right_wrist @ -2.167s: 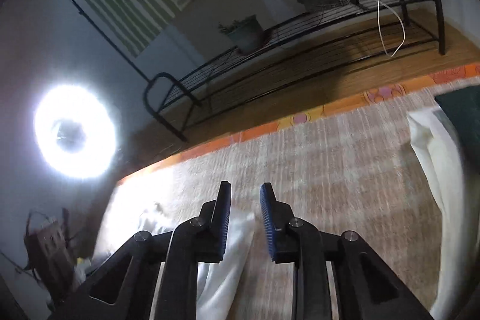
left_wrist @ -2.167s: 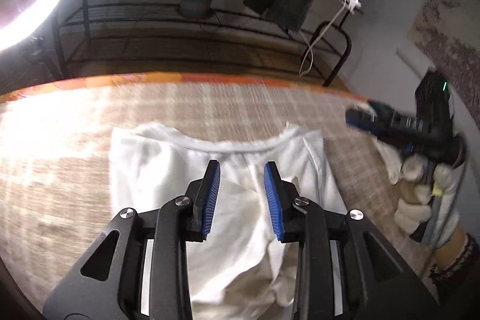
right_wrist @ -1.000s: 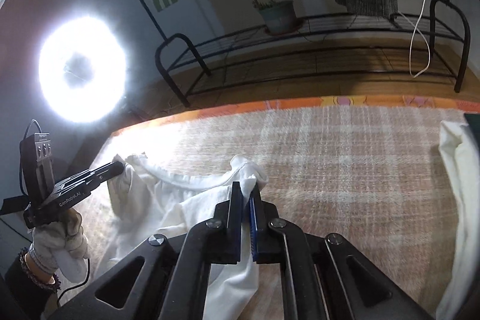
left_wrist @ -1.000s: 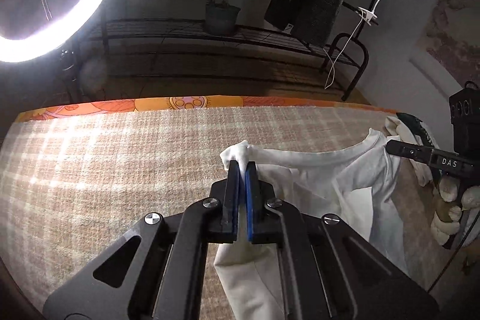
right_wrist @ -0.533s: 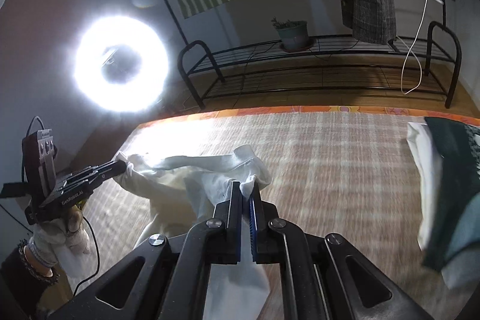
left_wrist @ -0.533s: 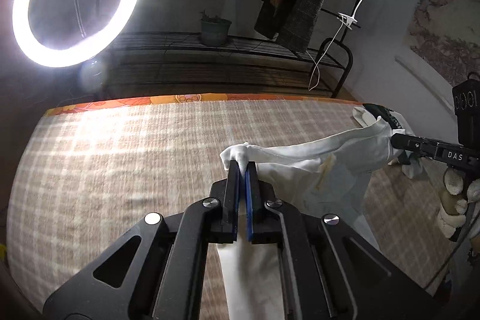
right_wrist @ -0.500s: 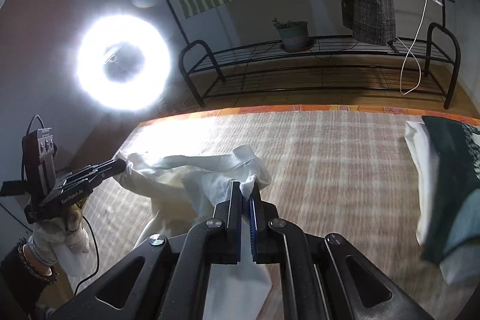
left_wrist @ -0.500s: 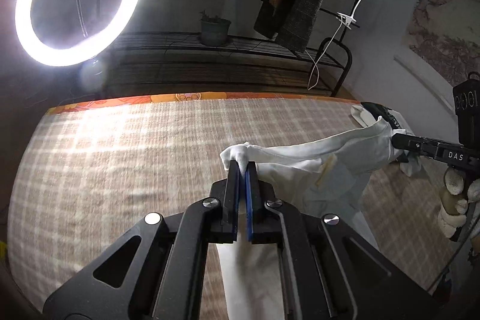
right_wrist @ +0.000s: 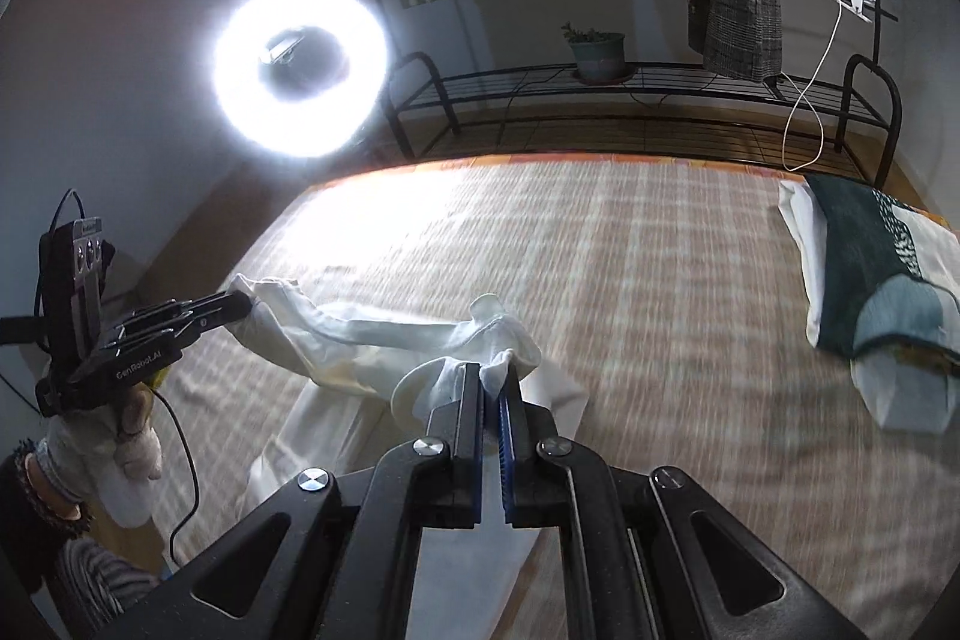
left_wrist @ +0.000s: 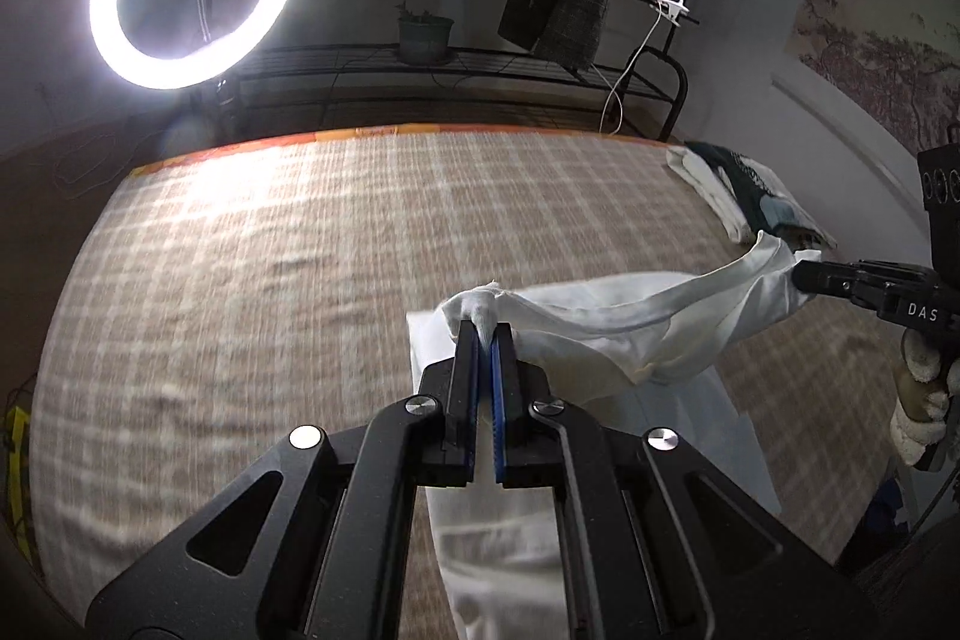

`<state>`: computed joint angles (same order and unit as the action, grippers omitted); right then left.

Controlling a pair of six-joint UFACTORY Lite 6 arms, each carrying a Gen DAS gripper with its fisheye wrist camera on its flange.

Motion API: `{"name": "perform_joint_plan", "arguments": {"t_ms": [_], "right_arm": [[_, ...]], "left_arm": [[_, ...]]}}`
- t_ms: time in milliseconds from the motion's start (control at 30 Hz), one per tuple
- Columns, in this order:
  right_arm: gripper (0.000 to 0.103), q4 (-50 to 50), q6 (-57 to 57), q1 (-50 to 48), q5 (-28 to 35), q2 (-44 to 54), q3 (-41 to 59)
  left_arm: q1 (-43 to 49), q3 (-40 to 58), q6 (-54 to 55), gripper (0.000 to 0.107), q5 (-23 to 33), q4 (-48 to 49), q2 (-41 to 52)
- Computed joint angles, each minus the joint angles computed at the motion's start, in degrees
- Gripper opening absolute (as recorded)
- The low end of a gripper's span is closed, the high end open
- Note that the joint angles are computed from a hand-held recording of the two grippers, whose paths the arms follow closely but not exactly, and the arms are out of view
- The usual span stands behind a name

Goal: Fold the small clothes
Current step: 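Fold the collar end over onto the hem fold with both grippers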

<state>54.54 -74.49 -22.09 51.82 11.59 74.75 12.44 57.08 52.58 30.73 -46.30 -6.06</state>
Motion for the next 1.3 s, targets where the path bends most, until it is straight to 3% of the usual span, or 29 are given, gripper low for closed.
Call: {"name": "perform_joint_plan", "arguments": {"t_ms": [300, 500, 667, 833, 900, 933, 967, 1000, 1067, 1133, 1300], "right_arm": [[0.001, -1.1, -8.9, -2.2, -5.0, -12.6, -18.4], [0.001, 1.5, -17.7, -5.0, -6.9, -20.5, -29.5], [0.001, 3.8, -25.2, -8.0, -7.5, -26.4, -37.8], [0.006, 2.0, -29.5, -10.4, -7.9, -32.7, -44.9], [0.007, 0.2, -29.7, -14.0, -4.1, -33.4, -45.5], [0.008, -0.5, -29.9, -15.9, -2.2, -33.8, -45.5], [0.019, -1.3, -30.0, -18.0, 0.0, -34.2, -45.3], [0.03, -1.5, -29.7, -20.1, 2.0, -34.2, -44.9], [0.032, -1.2, -28.7, -23.2, 4.7, -32.2, -43.6], [0.032, -1.8, -24.9, -24.7, 6.6, -27.2, -40.9], [0.037, -2.9, -13.6, -24.6, 8.9, -11.9, -32.3]], "left_arm": [[2.8, -12.9, 3.4, 0.001, 0.4, 0.6, -10.0], [7.0, -18.8, 7.8, 0.001, 3.9, -0.3, -14.7], [13.5, -23.2, 12.6, 0.001, 10.2, -0.7, -19.0], [23.3, -24.0, 16.5, 0.001, 20.1, -0.9, -21.4], [28.2, -23.4, 18.0, 0.001, 24.7, -1.3, -21.8], [29.7, -22.8, 17.9, 0.001, 26.1, -1.4, -21.3], [31.1, -22.1, 17.3, 0.002, 27.3, -1.5, -20.1], [32.4, -21.0, 15.8, 0.004, 28.5, -1.8, -17.5], [33.4, -19.0, 12.1, 0.025, 29.7, -2.1, -12.3], [34.0, -17.5, 8.3, 0.034, 30.8, -3.5, -7.6], [30.2, -16.7, 2.9, 0.035, 30.0, -4.1, -3.2]]}}
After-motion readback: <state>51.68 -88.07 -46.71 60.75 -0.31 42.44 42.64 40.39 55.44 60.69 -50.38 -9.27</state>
